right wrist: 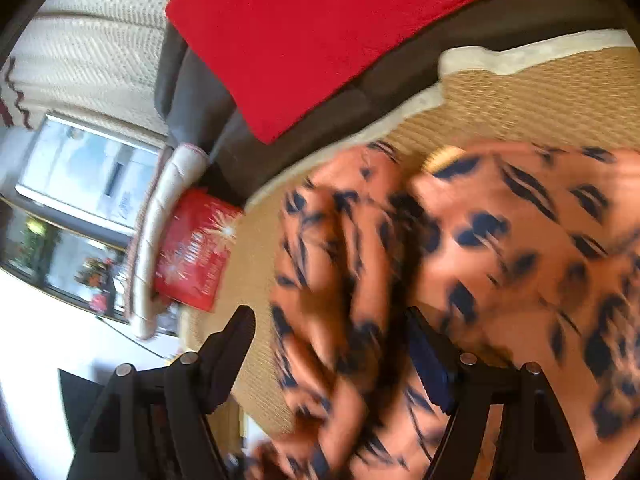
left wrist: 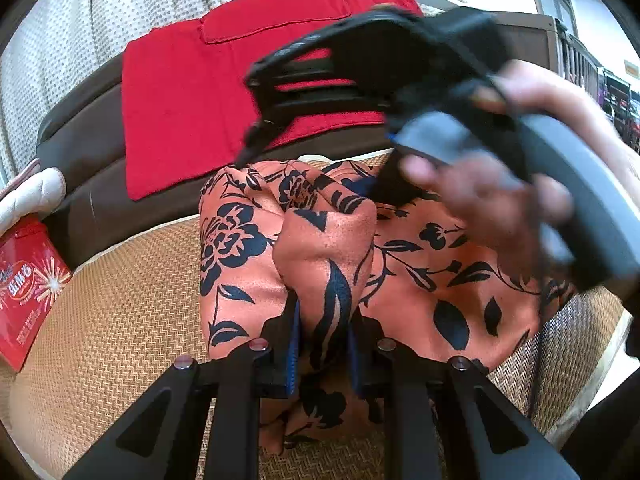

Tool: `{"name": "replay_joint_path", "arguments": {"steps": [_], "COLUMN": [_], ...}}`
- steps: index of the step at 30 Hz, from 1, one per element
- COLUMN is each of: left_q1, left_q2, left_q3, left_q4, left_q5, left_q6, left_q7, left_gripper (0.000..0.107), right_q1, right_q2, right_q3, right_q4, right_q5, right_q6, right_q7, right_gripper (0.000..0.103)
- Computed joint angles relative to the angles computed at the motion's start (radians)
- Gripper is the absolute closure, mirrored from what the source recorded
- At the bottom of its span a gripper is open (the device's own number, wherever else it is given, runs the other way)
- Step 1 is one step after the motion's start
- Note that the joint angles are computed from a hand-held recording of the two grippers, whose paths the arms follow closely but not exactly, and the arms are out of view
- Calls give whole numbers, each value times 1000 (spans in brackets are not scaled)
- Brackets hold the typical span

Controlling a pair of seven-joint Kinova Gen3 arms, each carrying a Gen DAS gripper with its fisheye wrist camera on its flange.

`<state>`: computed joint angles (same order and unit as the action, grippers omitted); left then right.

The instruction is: Fold small clothes

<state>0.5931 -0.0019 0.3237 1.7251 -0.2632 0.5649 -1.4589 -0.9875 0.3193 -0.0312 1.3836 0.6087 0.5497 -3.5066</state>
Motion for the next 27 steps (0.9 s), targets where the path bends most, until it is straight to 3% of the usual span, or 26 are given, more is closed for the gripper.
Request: {"name": "replay_joint_path", "arguments": {"steps": [3, 5, 7, 10, 14, 17, 21, 24, 27], "left_q1": [1, -25, -109, -147, 10, 112, 66, 135, 135], "left_q2": [-3, -7, -18, -32, -56, -56, 11, 79, 138], "left_q3": [-2, 13, 73, 68, -98, -175, -70, -53, -12], "left_q4": [1, 3, 3, 12, 3, -21, -107, -149, -199], "left_q5": [12, 40, 113, 235, 397, 519, 649, 600, 523], "left_q6": [-3, -5, -4, -28, -57, -60, 4, -8, 59], "left_q7": [-28, -59, -129, -242, -369, -456, -560, -565, -502], "left_gripper": [88, 88, 88, 88, 88, 88, 88, 88, 86], "right_q1": [83, 148, 201, 206, 121, 2, -184, -275, -243], "right_q2": [47, 97, 130, 148, 90, -5, -141, -227, -275], "right_q3": [-56, -137, -223, -287, -275, -180, -36, 43, 17], "right_q4": [-48, -125, -194, -267, -263, -155, 23, 159, 277], "right_q5": [-47, -85, -76, 1, 163, 251, 305, 287, 268], "right_q6": [-24, 41, 122, 244, 370, 407, 503, 540, 537], "right_q7": [83, 164, 228, 203, 122, 0, -163, -285, -401], "right_gripper": [24, 30, 88, 89, 89, 89, 89, 89, 89]}}
